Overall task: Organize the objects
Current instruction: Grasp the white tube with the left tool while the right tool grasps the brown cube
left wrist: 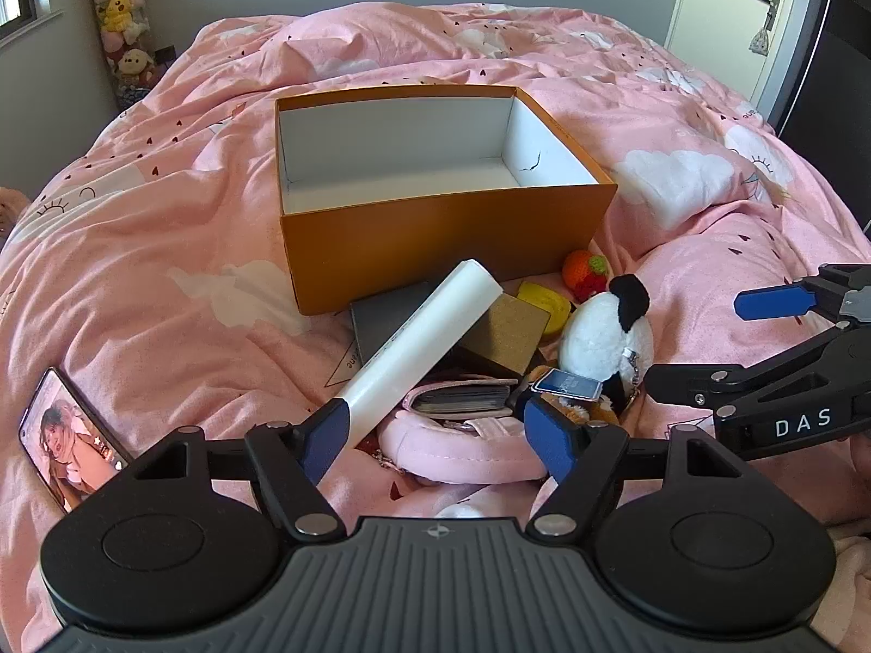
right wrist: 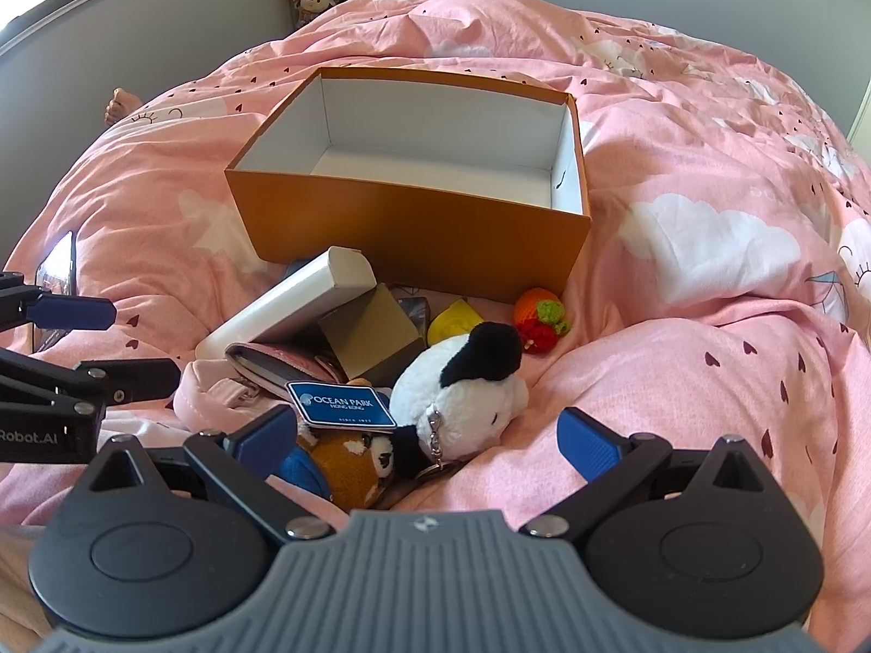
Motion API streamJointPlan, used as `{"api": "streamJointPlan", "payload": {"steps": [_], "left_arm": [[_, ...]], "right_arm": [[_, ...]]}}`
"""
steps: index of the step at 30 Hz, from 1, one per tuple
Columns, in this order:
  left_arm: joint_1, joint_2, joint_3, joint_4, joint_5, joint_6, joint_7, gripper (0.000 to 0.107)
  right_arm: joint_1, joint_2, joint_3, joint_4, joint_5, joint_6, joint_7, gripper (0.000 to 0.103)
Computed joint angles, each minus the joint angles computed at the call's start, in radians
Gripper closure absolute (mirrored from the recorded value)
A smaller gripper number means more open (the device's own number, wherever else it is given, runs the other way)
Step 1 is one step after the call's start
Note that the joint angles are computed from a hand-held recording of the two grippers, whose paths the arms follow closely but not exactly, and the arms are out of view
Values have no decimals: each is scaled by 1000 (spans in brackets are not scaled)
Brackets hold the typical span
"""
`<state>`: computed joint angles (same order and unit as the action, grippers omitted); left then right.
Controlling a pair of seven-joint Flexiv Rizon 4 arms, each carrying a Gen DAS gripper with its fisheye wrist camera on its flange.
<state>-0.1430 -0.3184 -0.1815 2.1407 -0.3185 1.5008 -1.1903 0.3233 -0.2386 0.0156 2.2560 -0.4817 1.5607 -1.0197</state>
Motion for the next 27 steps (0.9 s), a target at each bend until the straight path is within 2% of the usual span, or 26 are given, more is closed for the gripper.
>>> {"api": "streamJointPlan", "payload": {"steps": [3,5,8,14,16,19,23,25,27], "left_arm": [[22,-2,-29,1,-20,1,24,26],[32,-1,-43,6,-35,1,38,27],[44,1,-64,16,-53,20,61,28],[48,0,-70,17,-61,18,78,29],[47,0,-68,17,-58,17,89,33],[56,-4,-78,18,-64,29,106,39],[91,-13,-109,16,-94,32,134,40],[93,-22,-103,4,-92,24,143,40],[106,-37,-113,-9,-94,22,169,40]], "right_arm": [[-8,3,11,-2,8,-9,-10,2],[14,-6,-19,6,-16,11,11,2],[15,-6,-22,8,-17,13,9,2],[6,-6,-7,3,-3,4,-6,2],[-1,-9,6,-3,7,-3,-15,2],[-34,-17,56,-22,54,-23,-57,2],[-64,-33,105,-55,116,-43,-118,3],[-90,-46,144,-85,164,-66,-162,8],[-121,-65,190,-125,221,-104,-219,18]]}}
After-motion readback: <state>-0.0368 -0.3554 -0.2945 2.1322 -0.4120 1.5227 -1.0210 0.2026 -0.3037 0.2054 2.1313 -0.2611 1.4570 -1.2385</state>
